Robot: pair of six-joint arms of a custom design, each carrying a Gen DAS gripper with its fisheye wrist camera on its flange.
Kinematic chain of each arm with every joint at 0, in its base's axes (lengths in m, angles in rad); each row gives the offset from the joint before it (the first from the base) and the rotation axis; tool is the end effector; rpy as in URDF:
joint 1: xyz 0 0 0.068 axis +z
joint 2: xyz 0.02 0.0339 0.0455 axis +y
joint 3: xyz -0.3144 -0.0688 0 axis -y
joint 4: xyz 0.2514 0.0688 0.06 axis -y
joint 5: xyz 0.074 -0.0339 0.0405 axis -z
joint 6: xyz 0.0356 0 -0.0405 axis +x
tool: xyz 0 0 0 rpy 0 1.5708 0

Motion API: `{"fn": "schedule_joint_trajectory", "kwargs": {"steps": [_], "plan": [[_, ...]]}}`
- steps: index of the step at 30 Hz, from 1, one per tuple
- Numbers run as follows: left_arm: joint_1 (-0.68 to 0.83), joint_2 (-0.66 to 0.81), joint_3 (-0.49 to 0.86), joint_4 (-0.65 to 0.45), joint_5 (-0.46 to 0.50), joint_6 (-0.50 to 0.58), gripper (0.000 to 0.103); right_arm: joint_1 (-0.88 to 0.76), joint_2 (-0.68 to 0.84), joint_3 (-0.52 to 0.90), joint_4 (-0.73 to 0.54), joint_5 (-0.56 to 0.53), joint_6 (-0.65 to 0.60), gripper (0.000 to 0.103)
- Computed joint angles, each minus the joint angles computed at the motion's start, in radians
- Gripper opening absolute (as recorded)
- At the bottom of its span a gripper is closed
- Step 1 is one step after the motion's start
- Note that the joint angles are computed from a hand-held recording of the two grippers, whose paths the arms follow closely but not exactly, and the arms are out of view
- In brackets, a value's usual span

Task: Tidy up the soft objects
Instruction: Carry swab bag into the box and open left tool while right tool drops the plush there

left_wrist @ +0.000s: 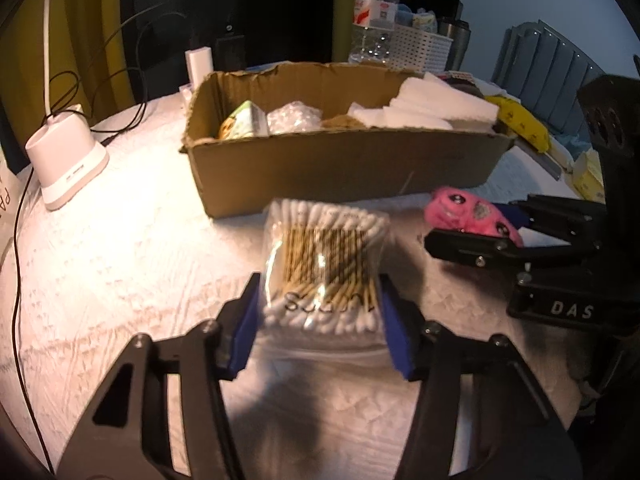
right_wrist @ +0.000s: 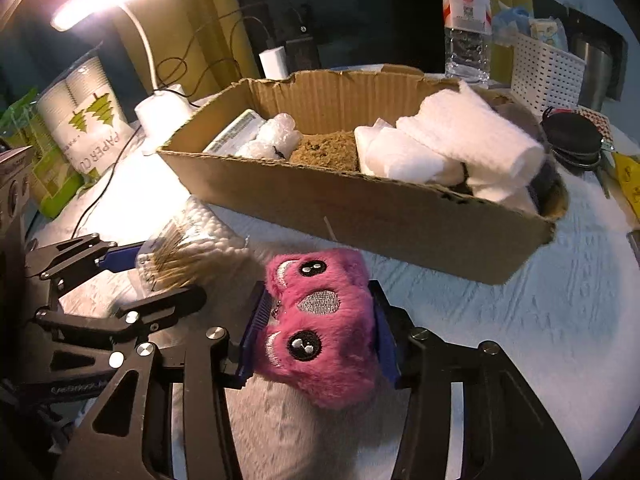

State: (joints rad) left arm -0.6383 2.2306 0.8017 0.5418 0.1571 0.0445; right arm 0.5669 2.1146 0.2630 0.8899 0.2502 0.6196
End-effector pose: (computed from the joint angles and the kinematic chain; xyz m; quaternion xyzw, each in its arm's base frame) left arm 0.2991 -0.2289 0.0369 0.3392 0.8762 -0.1685 0.2979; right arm 0.2010 0.1175 0.0354 0.0623 0.9452 0.0676 0.3132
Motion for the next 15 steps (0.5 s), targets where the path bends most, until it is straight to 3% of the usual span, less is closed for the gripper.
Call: {"fn": "schedule_joint_trajectory", "kwargs": {"steps": [8, 15], "plan": [[-0.037, -0.064, -0.087, 0.056, -0.004, -0.035, 0.055, 0.067, -0.101, -0.089, 0.01, 0.065, 0.043, 0.05], [-0.056, -0.157, -0.156, 0.092, -0.017, -0.062, 0.055, 0.14, -0.272, -0.146, -0.076, 0.145, 0.077, 0.05]]}}
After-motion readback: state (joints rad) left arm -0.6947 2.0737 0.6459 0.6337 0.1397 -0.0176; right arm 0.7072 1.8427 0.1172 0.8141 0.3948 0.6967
